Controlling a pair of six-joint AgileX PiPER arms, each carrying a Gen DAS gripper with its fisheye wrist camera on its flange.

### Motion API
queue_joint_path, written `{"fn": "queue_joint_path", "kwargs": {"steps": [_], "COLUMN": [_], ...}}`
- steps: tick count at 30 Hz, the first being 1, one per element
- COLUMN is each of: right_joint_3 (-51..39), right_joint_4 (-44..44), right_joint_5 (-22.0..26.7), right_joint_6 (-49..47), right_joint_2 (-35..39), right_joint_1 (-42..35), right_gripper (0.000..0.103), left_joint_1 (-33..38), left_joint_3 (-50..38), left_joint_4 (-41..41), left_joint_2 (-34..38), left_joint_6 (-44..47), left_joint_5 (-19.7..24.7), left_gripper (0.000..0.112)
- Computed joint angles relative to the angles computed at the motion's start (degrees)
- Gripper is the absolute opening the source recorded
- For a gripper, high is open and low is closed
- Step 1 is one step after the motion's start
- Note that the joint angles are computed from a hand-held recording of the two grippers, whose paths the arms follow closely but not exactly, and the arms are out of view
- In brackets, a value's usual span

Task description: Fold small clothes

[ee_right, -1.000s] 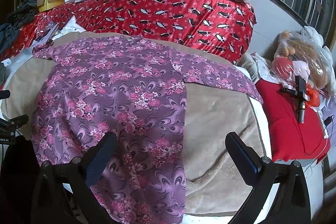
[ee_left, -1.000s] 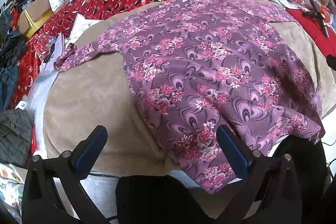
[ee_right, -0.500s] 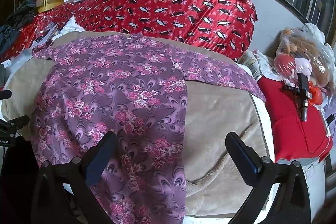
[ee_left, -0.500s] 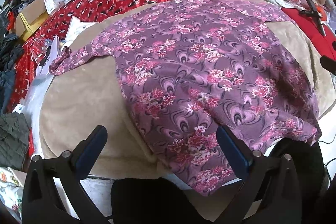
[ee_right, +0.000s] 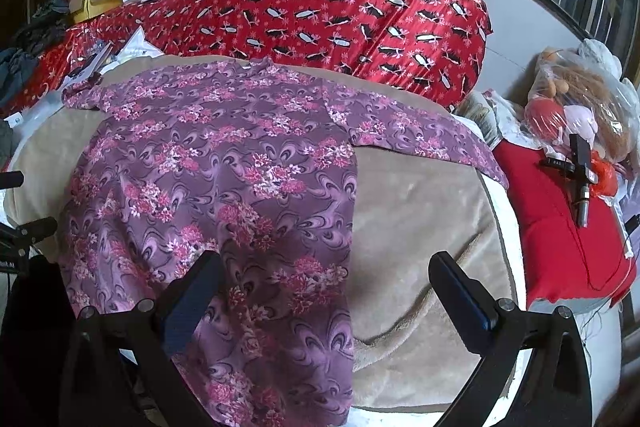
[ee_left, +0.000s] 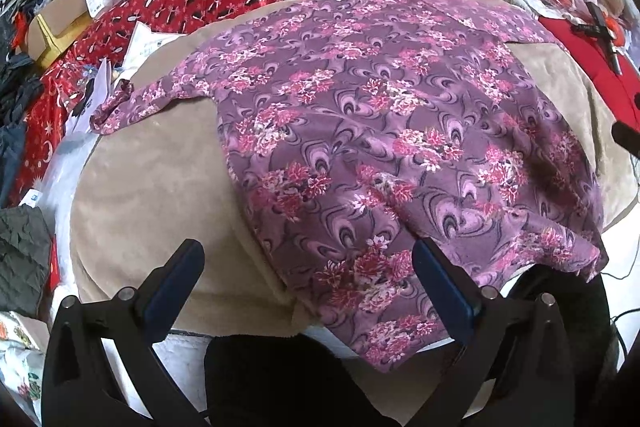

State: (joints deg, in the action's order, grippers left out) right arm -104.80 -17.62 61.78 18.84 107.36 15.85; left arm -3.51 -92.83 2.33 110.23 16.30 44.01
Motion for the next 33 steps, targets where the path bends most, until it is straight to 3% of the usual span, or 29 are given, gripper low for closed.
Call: {"fn": "queue_joint_path", "kwargs": {"steps": [16, 33], "right_joint_3": [7.4, 6.4], "right_joint_4": [2.3, 6.2], "right_joint_5": [0.3, 1.3], "right_joint_6": [1.7, 0.6], "right_joint_2": [-5.9, -4.5], "right_joint_1": [-2.7, -4.0], "right_gripper": [0.102, 0.096], "left_joint_1": [2.2, 3.6], "left_joint_3": [1.9, -2.2], "left_joint_4": [-5.2, -7.2], "left_joint_2": [-1.6, 2.3], "left_joint_6": [3.5, 3.9], "left_joint_5": [-0.3, 3.0], "left_gripper": [0.103, 0.103]}}
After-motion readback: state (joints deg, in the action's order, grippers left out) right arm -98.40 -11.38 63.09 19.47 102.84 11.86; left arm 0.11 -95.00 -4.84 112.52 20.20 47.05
